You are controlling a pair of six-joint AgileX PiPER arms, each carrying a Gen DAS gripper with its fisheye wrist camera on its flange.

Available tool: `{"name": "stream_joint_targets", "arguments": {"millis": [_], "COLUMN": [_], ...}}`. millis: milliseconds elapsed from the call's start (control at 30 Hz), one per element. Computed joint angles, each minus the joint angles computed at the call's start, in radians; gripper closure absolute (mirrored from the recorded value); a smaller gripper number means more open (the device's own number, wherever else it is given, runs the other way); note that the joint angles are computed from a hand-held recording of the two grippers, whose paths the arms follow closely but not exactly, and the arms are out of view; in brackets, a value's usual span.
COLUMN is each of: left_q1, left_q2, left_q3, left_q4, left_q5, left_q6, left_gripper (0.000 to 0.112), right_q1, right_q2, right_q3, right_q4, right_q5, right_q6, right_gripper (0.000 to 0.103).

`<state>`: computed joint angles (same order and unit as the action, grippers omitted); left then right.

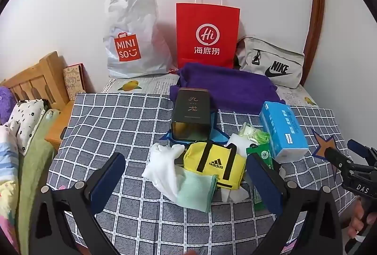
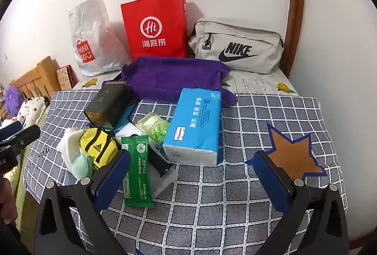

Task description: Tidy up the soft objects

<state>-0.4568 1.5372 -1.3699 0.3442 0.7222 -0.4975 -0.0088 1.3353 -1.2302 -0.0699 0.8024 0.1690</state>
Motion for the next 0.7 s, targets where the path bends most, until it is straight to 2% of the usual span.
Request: {"name": "stream_joint_targets", "arguments": {"millis": [467, 700], "left_q1": [-0.024, -0.028], "left_q2": [0.003, -0.002], "left_q3": [0.001, 0.009], "left_q4": [0.039, 0.043], "left_q5": [-0.018, -0.017], "left_q6": [-0.035, -0.025], "left_gripper": [0.009, 0.009], "right_q1": [0.025, -0.010], "right_q2": [-0.004, -0.010], "right_q3": [0.018, 0.003], "right_q4": [-0.037, 0.011], "right_q5": [-0.015, 0.009], "right_q6": [0.052, -0.007], "right_gripper": [0.001, 0.000]}}
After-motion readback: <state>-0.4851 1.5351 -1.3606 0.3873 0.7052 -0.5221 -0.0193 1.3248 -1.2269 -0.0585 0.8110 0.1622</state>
